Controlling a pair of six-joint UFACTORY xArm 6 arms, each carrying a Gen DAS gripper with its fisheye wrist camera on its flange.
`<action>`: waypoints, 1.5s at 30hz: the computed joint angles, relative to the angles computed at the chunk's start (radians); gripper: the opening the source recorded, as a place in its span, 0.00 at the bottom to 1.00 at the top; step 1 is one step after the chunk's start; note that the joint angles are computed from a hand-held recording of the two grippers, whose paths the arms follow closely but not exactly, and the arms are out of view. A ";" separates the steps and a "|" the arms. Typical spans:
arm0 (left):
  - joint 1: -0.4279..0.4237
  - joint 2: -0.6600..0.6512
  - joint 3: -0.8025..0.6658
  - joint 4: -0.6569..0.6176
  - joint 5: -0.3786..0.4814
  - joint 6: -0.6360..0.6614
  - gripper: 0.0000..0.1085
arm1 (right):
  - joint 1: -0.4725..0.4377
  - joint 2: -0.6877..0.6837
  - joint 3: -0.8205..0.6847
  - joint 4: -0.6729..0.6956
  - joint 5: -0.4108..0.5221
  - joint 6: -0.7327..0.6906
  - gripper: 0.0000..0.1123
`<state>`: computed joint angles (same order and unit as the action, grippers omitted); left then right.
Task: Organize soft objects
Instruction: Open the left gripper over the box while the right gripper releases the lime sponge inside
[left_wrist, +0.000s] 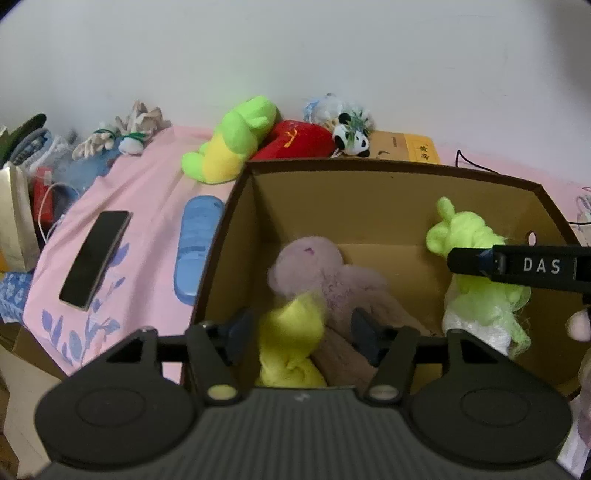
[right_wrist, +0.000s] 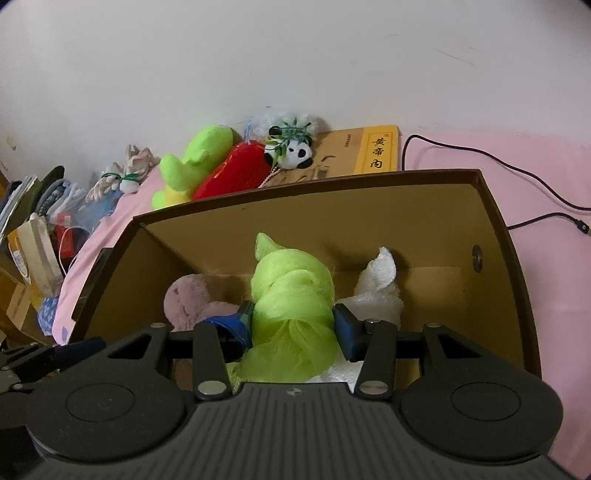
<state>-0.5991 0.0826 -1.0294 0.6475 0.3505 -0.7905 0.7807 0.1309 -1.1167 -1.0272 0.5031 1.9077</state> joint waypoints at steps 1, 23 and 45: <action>-0.001 0.000 -0.001 0.013 0.003 -0.008 0.58 | -0.001 -0.007 0.007 -0.012 -0.005 0.019 0.28; 0.004 -0.127 0.094 0.070 -0.032 -0.059 0.63 | 0.048 -0.090 0.060 -0.320 0.003 0.394 0.29; -0.001 -0.347 0.279 -0.047 -0.045 0.111 0.63 | 0.356 -0.113 0.020 -0.282 0.410 0.438 0.29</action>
